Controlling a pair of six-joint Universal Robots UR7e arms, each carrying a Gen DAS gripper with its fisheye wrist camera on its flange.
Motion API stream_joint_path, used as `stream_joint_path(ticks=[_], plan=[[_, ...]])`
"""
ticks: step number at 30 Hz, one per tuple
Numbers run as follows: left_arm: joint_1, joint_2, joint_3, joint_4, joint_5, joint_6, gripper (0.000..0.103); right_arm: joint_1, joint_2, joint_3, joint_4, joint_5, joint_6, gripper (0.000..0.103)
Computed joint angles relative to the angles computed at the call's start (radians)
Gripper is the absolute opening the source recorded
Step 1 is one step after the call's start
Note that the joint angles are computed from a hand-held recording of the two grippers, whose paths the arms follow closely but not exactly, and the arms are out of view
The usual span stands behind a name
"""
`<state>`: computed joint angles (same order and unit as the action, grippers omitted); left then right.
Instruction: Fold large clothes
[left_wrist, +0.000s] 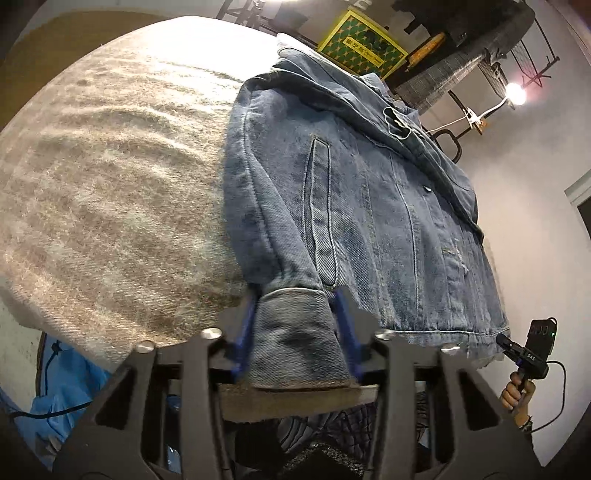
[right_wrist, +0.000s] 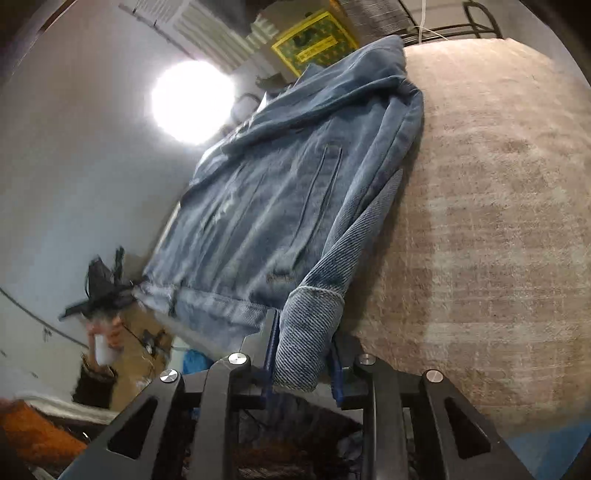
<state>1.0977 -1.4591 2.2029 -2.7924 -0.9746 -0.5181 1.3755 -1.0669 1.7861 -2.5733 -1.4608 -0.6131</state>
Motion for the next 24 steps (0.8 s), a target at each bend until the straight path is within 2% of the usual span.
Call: stream_joint_path(ticks=[3, 6, 8, 9, 12, 24], plan=[[0.009, -0.002, 0.003, -0.006, -0.012, -0.012, 0.038, 0.006, -0.002, 0.005, -0.012, 0.000, -0.021, 0.016], [0.011, 0.000, 0.005, -0.016, -0.013, -0.016, 0.034, 0.005, 0.007, -0.001, -0.002, -0.013, 0.001, 0.037], [0.015, 0.000, 0.006, -0.040, -0.029, -0.019, 0.030, -0.001, 0.016, -0.002, -0.014, 0.002, 0.016, 0.029], [0.020, -0.002, 0.008, -0.063, -0.053, -0.021, 0.026, -0.003, 0.015, 0.000, -0.022, 0.016, 0.013, 0.022], [0.031, -0.007, 0.007, -0.121, -0.117, -0.005, 0.021, -0.021, -0.002, -0.002, 0.001, 0.098, 0.017, 0.013], [0.014, 0.039, -0.080, -0.168, -0.151, 0.064, 0.018, 0.030, 0.005, -0.041, -0.046, 0.194, 0.045, 0.009]])
